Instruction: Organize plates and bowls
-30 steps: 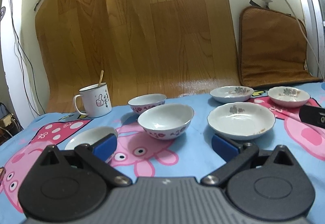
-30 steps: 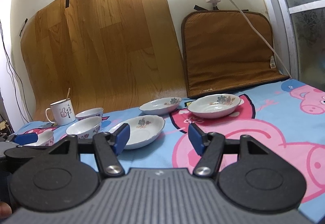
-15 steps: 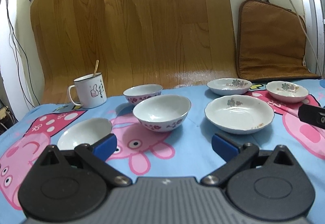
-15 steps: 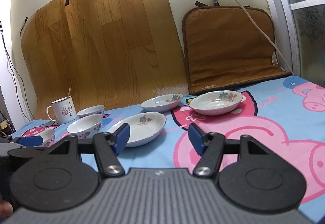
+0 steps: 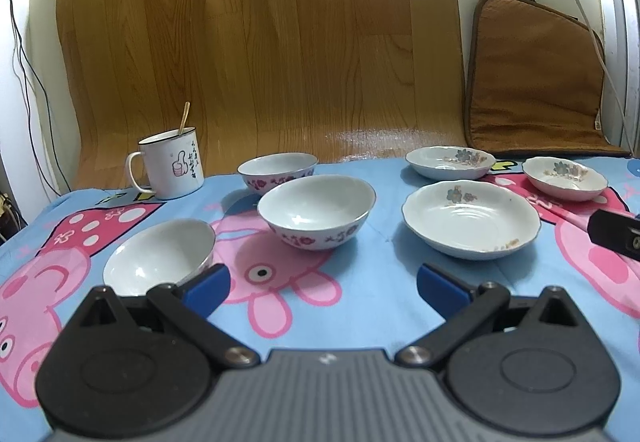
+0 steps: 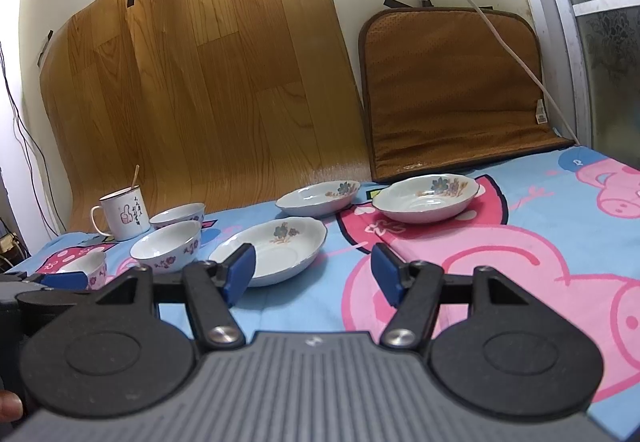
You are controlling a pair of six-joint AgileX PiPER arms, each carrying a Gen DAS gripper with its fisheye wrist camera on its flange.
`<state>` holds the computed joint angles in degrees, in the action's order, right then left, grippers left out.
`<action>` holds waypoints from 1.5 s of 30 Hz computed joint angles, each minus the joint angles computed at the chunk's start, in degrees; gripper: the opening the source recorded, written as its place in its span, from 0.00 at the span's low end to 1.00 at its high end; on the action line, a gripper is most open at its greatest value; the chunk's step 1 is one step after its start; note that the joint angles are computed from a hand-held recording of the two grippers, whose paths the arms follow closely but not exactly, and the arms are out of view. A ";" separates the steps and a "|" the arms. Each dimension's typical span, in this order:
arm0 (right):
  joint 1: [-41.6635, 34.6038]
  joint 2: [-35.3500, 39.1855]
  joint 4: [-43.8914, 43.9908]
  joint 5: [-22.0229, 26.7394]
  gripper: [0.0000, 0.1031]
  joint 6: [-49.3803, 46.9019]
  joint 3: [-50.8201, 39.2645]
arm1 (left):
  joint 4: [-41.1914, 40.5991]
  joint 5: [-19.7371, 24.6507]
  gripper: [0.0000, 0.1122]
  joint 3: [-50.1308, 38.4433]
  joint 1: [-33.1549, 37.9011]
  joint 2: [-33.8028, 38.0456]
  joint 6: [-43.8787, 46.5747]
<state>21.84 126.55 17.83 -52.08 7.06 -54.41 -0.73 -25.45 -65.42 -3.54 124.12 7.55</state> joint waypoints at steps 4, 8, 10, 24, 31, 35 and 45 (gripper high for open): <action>-0.02 0.02 -0.04 0.04 0.64 0.01 -0.05 | 1.59 0.74 0.92 -0.41 0.34 0.08 -1.72; 0.02 -0.02 0.01 0.01 0.64 -0.01 0.00 | 3.05 1.55 0.92 -0.97 0.69 0.28 -3.36; 0.02 -0.02 0.01 0.01 0.64 -0.01 0.00 | 3.35 1.74 0.92 -1.05 0.75 0.29 -3.69; -0.01 -0.02 0.03 -0.05 0.68 0.00 0.01 | 6.34 1.98 0.92 -1.15 1.22 0.38 -6.85; -0.04 0.25 0.07 -0.50 0.70 0.04 0.04 | 8.47 2.31 0.92 -1.40 1.69 0.48 -9.48; -0.09 0.23 -0.01 -0.41 0.70 0.07 0.03 | 8.67 2.32 0.92 -1.46 1.74 0.50 -9.67; -0.05 0.23 0.08 -0.42 0.71 0.00 0.03 | 10.68 2.47 0.92 -1.54 1.99 0.49 -12.05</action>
<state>21.79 126.78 17.91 -52.50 7.07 -54.38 9.95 -22.98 -66.96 -1.55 124.61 -4.50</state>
